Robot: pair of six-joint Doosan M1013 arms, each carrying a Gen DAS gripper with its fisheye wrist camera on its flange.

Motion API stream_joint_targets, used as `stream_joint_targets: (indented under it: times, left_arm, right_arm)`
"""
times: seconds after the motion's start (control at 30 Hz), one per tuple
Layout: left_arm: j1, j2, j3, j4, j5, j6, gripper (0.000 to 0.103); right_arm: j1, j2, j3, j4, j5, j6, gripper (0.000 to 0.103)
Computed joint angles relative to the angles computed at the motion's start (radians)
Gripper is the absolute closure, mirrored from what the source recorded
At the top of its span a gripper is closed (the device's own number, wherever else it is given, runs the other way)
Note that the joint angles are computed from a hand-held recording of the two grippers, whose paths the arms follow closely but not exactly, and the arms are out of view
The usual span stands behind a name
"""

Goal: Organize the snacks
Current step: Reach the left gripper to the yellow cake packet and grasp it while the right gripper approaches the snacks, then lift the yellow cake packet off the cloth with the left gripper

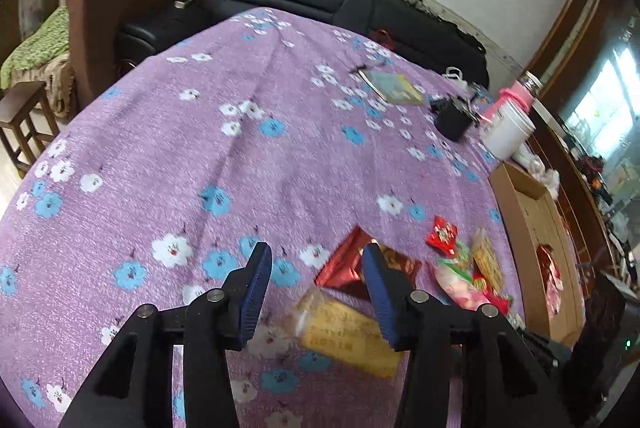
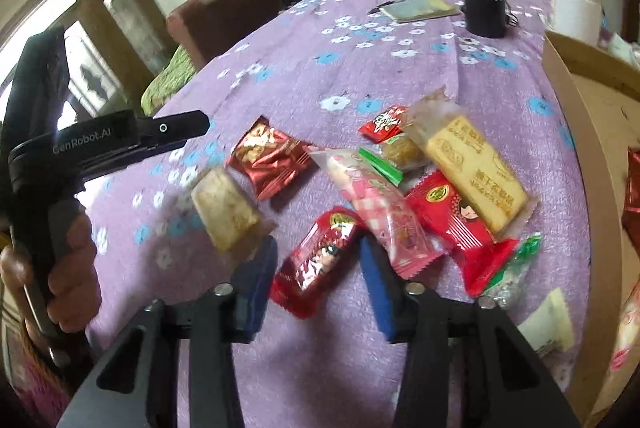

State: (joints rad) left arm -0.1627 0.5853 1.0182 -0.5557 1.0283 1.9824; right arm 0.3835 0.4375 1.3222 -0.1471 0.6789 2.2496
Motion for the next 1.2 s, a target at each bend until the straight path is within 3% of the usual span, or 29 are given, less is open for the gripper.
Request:
stream_joint_targets:
  times: [0.3, 0.47, 0.57, 0.63, 0.67, 0.77, 0.93, 1.03, 1.07, 1.13, 1.17, 1.2]
  left_arm:
    - [-0.029, 0.010, -0.004, 0.113, 0.073, 0.026, 0.053]
    - [-0.039, -0.049, 0.080, 0.141, 0.075, 0.176, 0.053]
    - [-0.026, -0.092, 0.135, 0.107, 0.144, 0.325, 0.053]
    - [-0.026, -0.131, 0.190, 0.106, 0.104, 0.411, 0.053]
    - [-0.030, -0.157, 0.225, 0.123, 0.041, 0.445, 0.051]
    - [-0.044, -0.191, 0.276, 0.144, -0.086, 0.506, 0.031]
    - [-0.084, -0.189, 0.291, 0.195, -0.146, 0.564, 0.030]
    - [-0.114, -0.187, 0.314, 0.262, -0.219, 0.569, 0.030]
    - [-0.114, -0.186, 0.312, 0.256, -0.221, 0.569, 0.034]
    - [-0.113, -0.176, 0.296, 0.257, -0.198, 0.538, 0.064]
    - [-0.115, -0.179, 0.305, 0.276, -0.230, 0.509, 0.072]
    - [-0.119, -0.183, 0.317, 0.306, -0.266, 0.476, 0.073]
  right_arm:
    - [-0.015, -0.023, 0.038, 0.083, -0.050, -0.026, 0.060]
    - [-0.022, -0.029, 0.050, 0.090, -0.068, -0.016, 0.060]
    - [-0.023, -0.033, 0.056, 0.102, -0.072, -0.018, 0.060]
    - [-0.024, -0.034, 0.058, 0.102, -0.071, -0.010, 0.060]
    - [-0.026, -0.036, 0.060, 0.111, -0.075, -0.013, 0.060]
    - [-0.028, -0.036, 0.062, 0.119, -0.079, -0.014, 0.060]
    - [-0.025, -0.035, 0.058, 0.087, -0.069, 0.009, 0.060]
    - [-0.025, -0.036, 0.057, 0.077, -0.065, 0.014, 0.060]
    - [-0.024, -0.035, 0.056, 0.071, -0.062, 0.015, 0.060]
    - [-0.019, -0.032, 0.049, 0.044, -0.049, 0.022, 0.060]
    - [-0.016, -0.029, 0.044, 0.026, -0.040, 0.026, 0.060]
    - [-0.010, -0.026, 0.038, 0.002, -0.028, 0.032, 0.060]
